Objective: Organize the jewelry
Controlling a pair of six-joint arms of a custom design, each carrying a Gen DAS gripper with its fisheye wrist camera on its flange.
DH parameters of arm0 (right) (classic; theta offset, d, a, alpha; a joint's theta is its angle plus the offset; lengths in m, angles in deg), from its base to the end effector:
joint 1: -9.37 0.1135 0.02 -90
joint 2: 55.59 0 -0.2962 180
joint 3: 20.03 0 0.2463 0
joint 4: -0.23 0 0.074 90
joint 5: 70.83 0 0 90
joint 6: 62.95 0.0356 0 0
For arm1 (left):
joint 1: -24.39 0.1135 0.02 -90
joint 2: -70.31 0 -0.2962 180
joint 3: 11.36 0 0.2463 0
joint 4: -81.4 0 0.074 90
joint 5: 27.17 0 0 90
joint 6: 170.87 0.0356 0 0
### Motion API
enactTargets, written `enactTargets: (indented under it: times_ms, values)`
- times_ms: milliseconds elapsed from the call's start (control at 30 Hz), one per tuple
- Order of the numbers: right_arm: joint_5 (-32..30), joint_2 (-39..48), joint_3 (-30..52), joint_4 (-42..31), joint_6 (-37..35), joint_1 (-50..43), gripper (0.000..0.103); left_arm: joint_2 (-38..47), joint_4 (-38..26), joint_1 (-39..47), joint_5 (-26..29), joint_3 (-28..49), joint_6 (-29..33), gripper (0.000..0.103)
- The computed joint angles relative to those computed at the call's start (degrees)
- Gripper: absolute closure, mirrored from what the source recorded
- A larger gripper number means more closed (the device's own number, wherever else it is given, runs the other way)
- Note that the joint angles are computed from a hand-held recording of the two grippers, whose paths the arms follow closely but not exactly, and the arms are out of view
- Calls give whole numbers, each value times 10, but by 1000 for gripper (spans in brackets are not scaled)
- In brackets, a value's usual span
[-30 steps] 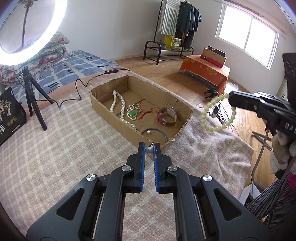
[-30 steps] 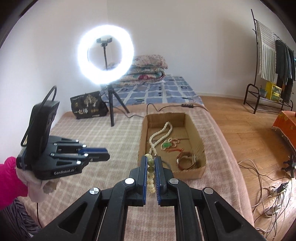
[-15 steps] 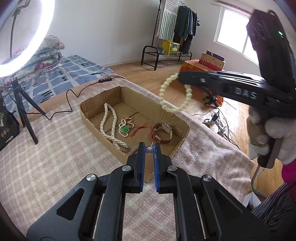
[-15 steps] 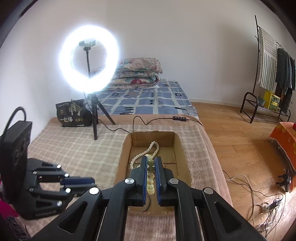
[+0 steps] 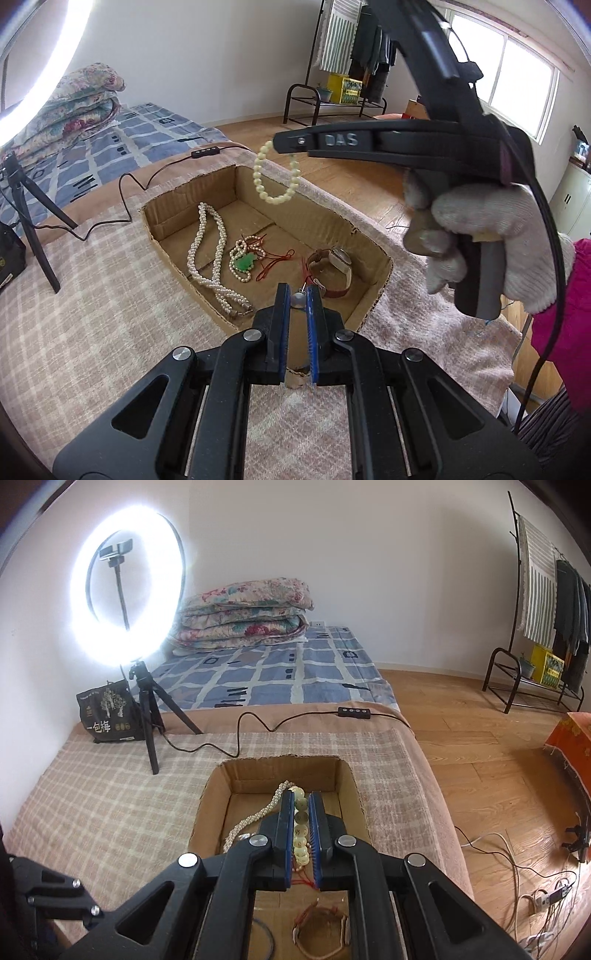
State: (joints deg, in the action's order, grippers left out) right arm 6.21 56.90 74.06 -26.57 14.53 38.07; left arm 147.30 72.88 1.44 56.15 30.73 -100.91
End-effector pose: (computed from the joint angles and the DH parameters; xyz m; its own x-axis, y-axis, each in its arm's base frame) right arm 0.3853 0.2200 0.2323 -0.4761 -0.5015 -0.7224 -0.7271 0.6865 0.0026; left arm 0.2178 -0.0877 0.1860 -0.7007 -0.0729 -0.7098 0.0738 0.9820 -0.1738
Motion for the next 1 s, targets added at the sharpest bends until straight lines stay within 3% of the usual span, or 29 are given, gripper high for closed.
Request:
enactTargets:
  times_ms: [533,633,667,700,733,767,833,867,1000]
  values:
    - [-37,80,73,-17,37,-8,95,53,25,2,6,15,-1,96]
    - [-32,74,63,-4,40,-6,73,50,22,-5,-4,17,0,96]
    - [-32,73,63,-4,41,-5,72,50,18,-7,-7,19,1,94]
    - [-33,73,64,-6,41,-4,72,50,14,-10,-11,21,0,77]
    - [-31,72,65,-8,41,-3,65,47,15,-12,-14,19,-1,55]
    - [-25,70,63,-6,42,-1,47,42,19,-16,-21,16,-4,49]
    - [-9,59,43,18,45,3,22,34,23,-17,-28,11,-5,46]
    - [-6,56,40,23,46,3,17,33,18,-18,-31,13,-5,46]
    - [9,51,42,19,47,6,12,25,2,-24,-42,18,-7,46]
